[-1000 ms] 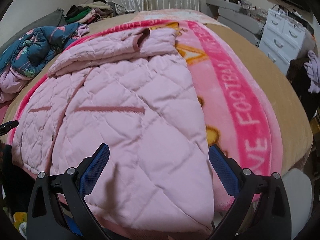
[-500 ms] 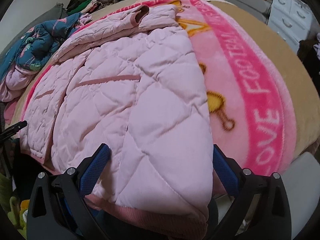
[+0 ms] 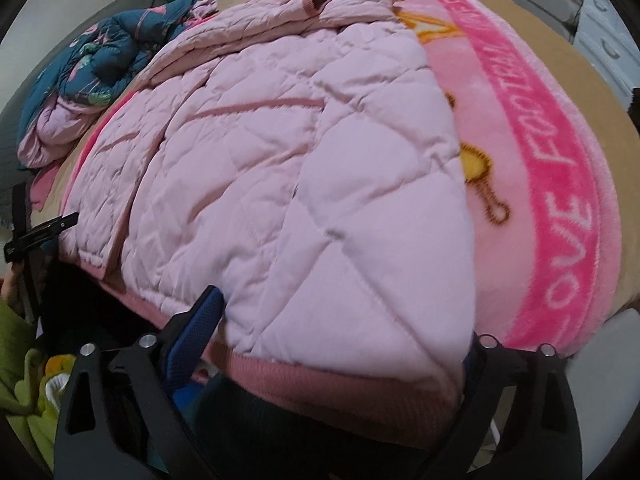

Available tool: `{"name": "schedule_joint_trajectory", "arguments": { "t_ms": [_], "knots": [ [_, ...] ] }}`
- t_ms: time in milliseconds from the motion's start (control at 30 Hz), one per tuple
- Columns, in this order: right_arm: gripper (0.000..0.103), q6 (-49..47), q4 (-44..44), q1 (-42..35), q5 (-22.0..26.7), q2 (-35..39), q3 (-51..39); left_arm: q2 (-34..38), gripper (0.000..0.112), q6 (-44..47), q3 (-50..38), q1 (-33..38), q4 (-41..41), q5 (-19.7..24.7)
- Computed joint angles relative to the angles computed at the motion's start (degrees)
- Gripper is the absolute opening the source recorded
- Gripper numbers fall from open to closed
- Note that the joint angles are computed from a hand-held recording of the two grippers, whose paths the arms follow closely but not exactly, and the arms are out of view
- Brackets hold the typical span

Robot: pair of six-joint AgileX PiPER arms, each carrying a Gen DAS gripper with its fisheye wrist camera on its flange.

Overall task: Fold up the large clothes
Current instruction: 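Lower both tools onto the ribbed hem edge of the jacket, then grasp the ribbed jacket hem with both tools and lift it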

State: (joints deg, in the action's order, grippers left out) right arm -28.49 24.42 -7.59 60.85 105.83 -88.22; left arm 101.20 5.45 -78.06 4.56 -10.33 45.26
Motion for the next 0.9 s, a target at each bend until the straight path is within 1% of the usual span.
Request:
{"name": "schedule_joint_trajectory", "arguments": {
  "t_ms": [100, 133, 167, 200, 233, 267, 333, 367, 567, 700, 833, 900],
  "knots": [
    [0.083, -1.0, 1.2, -0.5, -0.1, -0.6, 0.8, -0.4, 0.094, 1.9, 1.3, 1.2, -2.7, 0.3],
    [0.076, -1.4, 1.5, -0.5, -0.4, -1.1, 1.1, -0.5, 0.094, 2.4, 1.5, 1.4, -3.3, 0.5],
    [0.063, -2.0, 2.4, -0.7, -0.5, -1.4, 1.2, -0.5, 0.094, 3.1, 1.6, 1.8, -4.2, 0.6],
    [0.055, -3.4, 4.8, -1.4, 0.1, -1.7, 1.2, -0.4, 0.094, 3.6, 1.8, 2.1, -4.9, 0.8],
    [0.042, -4.5, 7.1, -2.1, 0.7, -1.8, 1.0, -0.3, 0.094, 3.9, 1.8, 2.3, -5.4, 1.0],
    [0.033, -5.8, 9.6, -2.7, 0.4, -2.6, 1.3, -0.2, 0.094, 4.2, 1.9, 2.5, -6.1, 1.3],
    [0.022, -7.4, 13.9, -3.9, 0.9, -3.3, 0.9, -0.2, 0.094, 4.4, 2.4, 2.6, -6.4, 1.1],
    [0.020, -7.7, 15.5, -4.2, 0.9, -3.7, 0.7, -0.4, 0.094, 4.2, 2.7, 2.4, -6.1, 0.9],
    [0.015, -9.0, 22.2, -4.2, -0.9, -4.7, -2.4, -0.3, 0.094, 4.9, 3.2, 2.9, -7.4, 0.8],
    [0.015, -7.1, 20.9, -3.0, -1.1, -3.3, -6.2, -0.7, 0.094, 4.1, 3.9, 2.3, -6.8, 0.0],
    [0.015, -6.3, 20.3, -2.5, -1.7, -3.2, -6.3, -0.7, 0.094, 6.7, 4.8, 2.9, -10.4, -0.3],
    [0.015, -6.3, 20.5, -2.4, -2.4, -3.5, -5.3, -0.9, 0.089, 7.6, 5.3, 3.2, -11.9, -0.5]
  ]
}}
